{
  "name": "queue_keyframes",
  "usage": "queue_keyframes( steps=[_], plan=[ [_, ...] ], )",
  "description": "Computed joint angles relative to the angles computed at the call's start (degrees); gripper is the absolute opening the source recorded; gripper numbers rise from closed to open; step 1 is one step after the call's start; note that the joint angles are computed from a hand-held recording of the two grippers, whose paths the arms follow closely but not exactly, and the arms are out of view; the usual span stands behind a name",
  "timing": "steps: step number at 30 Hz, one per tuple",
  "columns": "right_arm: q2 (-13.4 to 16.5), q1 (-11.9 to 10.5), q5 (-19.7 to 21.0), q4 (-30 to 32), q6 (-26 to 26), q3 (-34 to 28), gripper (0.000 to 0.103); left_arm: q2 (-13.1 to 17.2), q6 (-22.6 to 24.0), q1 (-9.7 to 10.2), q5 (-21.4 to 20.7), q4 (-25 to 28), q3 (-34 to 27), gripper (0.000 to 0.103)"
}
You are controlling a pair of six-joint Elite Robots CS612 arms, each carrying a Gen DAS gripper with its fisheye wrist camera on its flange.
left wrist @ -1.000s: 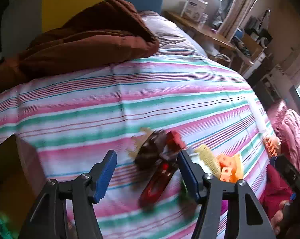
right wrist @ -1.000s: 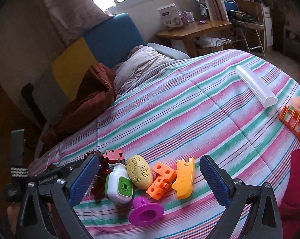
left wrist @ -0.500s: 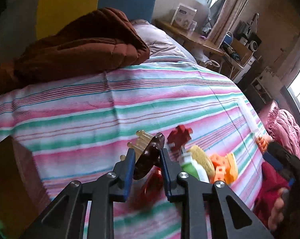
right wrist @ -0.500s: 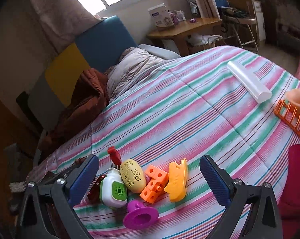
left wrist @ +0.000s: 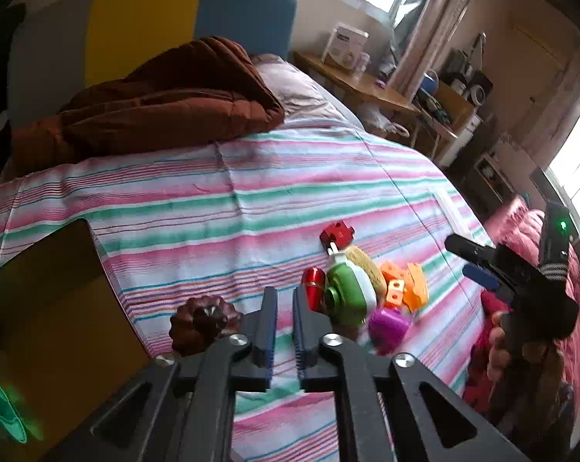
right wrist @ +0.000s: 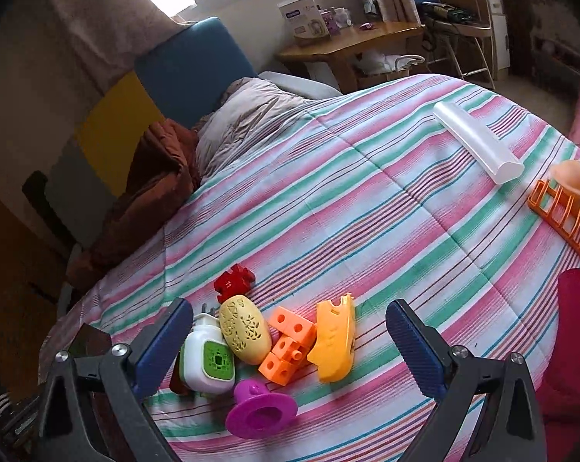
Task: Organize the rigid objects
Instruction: 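Grasp the dark brown gear-shaped piece with the left gripper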
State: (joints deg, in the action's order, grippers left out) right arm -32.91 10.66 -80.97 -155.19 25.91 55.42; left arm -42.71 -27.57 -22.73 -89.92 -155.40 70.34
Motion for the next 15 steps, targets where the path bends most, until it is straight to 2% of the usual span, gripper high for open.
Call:
queue_keyframes(
  steps=[1,4,7,9,12,15],
  plan=[
    [0.0,0.0,-0.1,0.1,0.1,0.0,0.102,0.1,0.5,0.15,-0.7,1.0,-0.4,0.028],
    [0.1,-0.1,0.5,0.9,0.7,-0.2,0.102,-0.3,2.2,0.54,-1.1,4.2,-0.9,0.041],
    [0.2,-0.3,1.7,1.3,1.2,-0.4,0.102,-0.3,1.5,1.24,-1.6,6.1,-1.7,0.046],
    [0.3,-0.4,2.0,1.8,1.3,-0.5,0.102,0.3,2.0,1.91,-3.5,9.6,-3.4,0.051],
    [0.3,-0.5,2.6,2.4,1.3,-0.6,0.102,1.0,6.1,1.51,-0.5,14.1,-5.4,0.058],
    [0.3,-0.6,3.3,2.3,1.7,-0.7,0.102,1.6,11.9,-0.11,7.2,17.1,-6.5,0.059]
  ],
)
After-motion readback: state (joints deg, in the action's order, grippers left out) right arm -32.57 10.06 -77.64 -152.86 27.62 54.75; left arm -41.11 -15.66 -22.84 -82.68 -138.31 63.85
